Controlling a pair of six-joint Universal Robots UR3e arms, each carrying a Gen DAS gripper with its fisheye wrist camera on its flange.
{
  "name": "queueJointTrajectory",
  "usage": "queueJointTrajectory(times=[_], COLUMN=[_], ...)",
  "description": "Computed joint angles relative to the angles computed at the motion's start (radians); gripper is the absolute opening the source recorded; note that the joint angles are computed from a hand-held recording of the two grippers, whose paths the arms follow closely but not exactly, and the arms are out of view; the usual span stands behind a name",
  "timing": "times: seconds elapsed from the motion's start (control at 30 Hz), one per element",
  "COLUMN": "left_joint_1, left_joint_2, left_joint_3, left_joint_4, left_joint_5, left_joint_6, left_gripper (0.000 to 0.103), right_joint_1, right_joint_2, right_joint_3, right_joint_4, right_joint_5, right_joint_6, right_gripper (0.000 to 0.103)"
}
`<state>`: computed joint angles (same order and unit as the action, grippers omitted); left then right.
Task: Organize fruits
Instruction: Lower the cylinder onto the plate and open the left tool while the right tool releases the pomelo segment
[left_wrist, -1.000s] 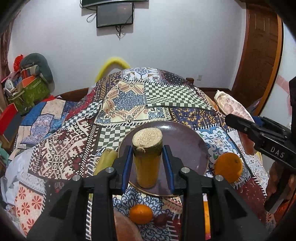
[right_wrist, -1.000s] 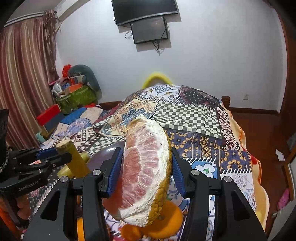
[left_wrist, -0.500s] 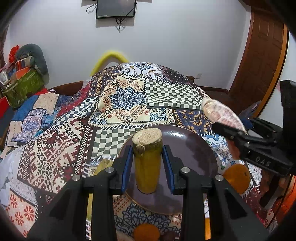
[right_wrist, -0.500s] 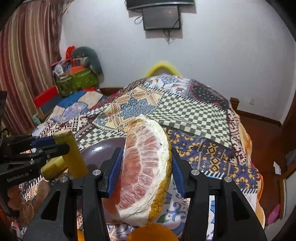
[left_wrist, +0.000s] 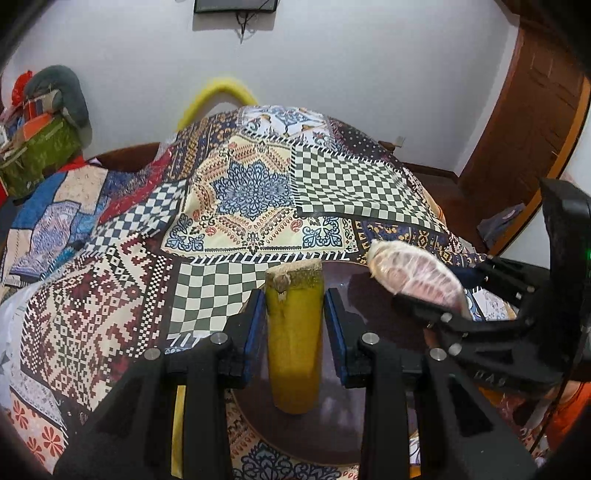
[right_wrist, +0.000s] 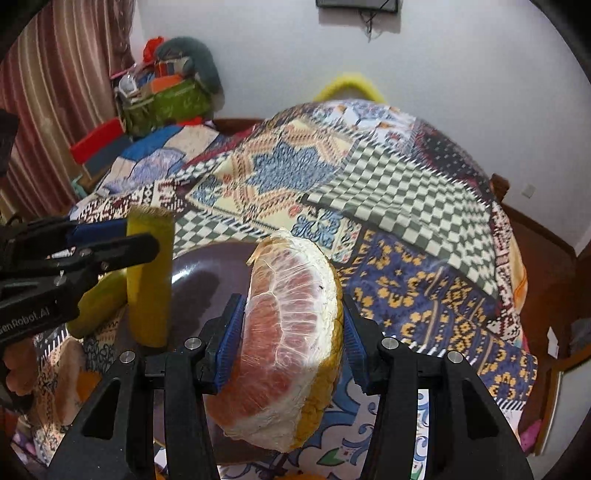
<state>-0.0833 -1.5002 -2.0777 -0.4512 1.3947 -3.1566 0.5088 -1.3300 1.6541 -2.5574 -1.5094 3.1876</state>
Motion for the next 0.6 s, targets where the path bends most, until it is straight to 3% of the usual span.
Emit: queueJointTrajectory(times=[0.2,0.43,0.6], left_joint_1=[-0.015,0.029,0.016], left_joint_2=[-0.075,-0.152,-0.152], left_joint_3=[0.091,0.159,0.156], left_joint_4=[-0.070,-0.160,-0.161], left_joint_5=[0.019,-0.044,-0.026], left_joint_6=[0.002,-0.026,-0.030], left_gripper=[0.032,0.032,0.029], right_joint_1=[0.000,-0.027,-0.014], right_joint_2=[0.036,0.053,0.032], right_joint_3=[-0.044,-0.076,-0.058], right_joint_4=[0.055,0.123,0.083], right_joint_5=[0.002,0.047,0.008], right_joint_6=[-0.023,-0.034,-0.037], right_gripper=[0.047,0.048,0.048])
